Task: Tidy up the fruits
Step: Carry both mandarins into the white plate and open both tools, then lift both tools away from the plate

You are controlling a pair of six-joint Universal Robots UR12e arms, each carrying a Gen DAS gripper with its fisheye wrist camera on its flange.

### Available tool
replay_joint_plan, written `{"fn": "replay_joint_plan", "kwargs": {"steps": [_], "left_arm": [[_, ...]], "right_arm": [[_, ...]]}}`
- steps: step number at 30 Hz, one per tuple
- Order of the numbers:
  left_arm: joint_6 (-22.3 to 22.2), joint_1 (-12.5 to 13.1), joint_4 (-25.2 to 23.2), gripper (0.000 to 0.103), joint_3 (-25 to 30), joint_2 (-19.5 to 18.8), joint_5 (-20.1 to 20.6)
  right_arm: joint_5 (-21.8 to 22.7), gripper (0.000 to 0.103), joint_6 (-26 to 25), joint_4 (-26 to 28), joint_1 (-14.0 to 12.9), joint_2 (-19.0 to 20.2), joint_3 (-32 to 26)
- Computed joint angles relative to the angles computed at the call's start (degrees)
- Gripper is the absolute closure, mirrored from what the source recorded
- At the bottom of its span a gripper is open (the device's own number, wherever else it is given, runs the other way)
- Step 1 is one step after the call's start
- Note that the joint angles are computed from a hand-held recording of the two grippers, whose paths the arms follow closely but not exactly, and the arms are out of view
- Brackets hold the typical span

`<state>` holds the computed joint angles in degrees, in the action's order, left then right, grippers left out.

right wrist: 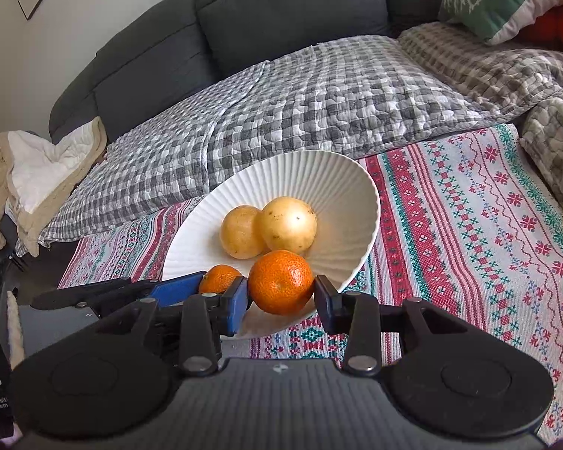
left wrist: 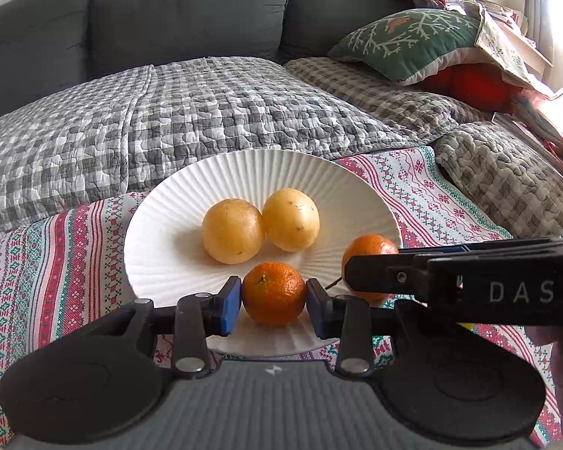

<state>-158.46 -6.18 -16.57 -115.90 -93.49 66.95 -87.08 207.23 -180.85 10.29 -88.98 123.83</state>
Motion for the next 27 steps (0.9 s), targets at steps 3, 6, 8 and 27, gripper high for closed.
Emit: {"fn": "replay_joint_plan", "kwargs": {"steps": [3, 6, 8, 27], "left_arm": [[0.04, -0.05, 0.00, 0.074, 0.00, 0.04, 0.23], [-0.08, 0.09, -0.57, 0.062, -0.17, 0.52, 0.10], [0.16, 0.19, -0.59, 0.055, -0.46, 0.98, 0.22], [0.51, 3.38, -4.42, 0.021, -5.67, 10.15, 3.62]], "right_arm": [[0.99, 0.059, 0.46, -0.14, -0.31, -0.17, 0.16], [0.65, 0.046, 0.30, -0.07, -0.26, -0.55, 0.28], [0.29, 0.040, 0.30, 0.07, -0.22, -0.98, 0.45], [-7.53, 0.008, -1.06, 7.45, 2.56, -7.05, 2.22]]}}
